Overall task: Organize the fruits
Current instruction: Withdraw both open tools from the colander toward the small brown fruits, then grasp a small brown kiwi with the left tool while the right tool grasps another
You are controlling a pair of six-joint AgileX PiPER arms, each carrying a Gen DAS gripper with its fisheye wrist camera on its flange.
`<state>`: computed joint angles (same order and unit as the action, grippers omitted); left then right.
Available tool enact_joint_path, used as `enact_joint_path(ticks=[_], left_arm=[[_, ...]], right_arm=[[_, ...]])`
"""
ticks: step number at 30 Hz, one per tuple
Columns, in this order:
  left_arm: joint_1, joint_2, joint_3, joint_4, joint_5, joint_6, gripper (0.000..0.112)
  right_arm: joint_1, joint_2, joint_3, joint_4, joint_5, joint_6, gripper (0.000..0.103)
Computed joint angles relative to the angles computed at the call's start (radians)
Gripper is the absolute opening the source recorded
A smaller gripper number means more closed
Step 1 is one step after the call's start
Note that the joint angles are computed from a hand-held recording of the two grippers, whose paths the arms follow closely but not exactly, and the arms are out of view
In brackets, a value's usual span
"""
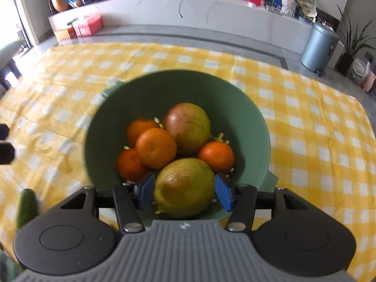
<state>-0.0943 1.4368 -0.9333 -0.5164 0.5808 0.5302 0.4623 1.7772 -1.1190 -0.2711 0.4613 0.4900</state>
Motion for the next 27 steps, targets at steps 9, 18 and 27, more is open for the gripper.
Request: enact_joint_path(ticks=[9, 18, 27], left_arm=[[-0.037, -0.159, 0.101, 0.041, 0.029, -0.007, 0.067], [0.009, -0.277, 0.238, -0.095, 0.054, 0.168, 0.067], [-0.018, -0.317, 0.333, -0.049, 0.010, 0.127, 0.064]], right_arm=[[0.128, -0.266, 0.213, -0.177, -0.092, 0.327, 0.055], [0.377, -0.431, 0.403, -0.664, -0.034, 1.025, 0.061], [0.568, -0.449, 0.534, -0.897, 0.062, 1.413, 0.070]])
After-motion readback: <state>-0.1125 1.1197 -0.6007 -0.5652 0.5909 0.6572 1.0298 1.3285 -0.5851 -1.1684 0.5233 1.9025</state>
